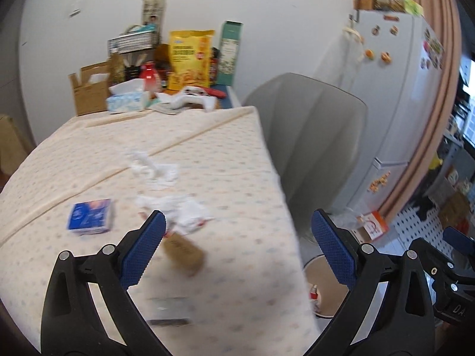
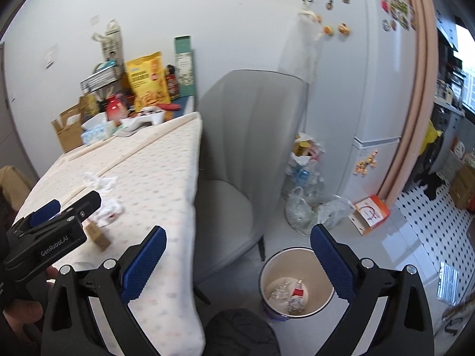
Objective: Collect trash
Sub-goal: 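Return both grippers to the table above the remaining trash, then grasp the blue tissue pack with the left gripper while the right grasps the blister pack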
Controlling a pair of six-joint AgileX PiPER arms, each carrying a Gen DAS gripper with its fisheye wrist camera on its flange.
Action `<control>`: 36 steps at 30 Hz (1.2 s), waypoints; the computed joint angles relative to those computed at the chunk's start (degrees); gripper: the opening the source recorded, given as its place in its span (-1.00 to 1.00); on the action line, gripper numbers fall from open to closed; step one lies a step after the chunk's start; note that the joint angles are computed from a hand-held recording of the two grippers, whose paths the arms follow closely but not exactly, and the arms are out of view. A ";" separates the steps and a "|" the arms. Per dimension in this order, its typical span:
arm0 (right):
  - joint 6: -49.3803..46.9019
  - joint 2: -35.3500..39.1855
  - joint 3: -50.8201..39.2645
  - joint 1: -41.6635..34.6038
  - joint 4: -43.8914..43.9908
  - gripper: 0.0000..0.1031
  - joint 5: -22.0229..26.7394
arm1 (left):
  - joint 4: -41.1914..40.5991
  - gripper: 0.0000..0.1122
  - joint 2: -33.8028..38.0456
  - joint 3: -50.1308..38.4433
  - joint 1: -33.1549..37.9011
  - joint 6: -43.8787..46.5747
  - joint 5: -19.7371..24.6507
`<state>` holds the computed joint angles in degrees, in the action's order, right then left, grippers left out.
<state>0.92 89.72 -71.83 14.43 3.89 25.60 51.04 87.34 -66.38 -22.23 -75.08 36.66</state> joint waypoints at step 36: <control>26.09 9.63 -4.32 29.28 -23.44 0.85 4.64 | -17.25 0.73 -24.07 29.59 33.91 21.70 -16.53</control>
<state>27.01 99.35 -76.15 43.71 -19.55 30.24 33.78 63.27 -36.80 11.68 -53.38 20.12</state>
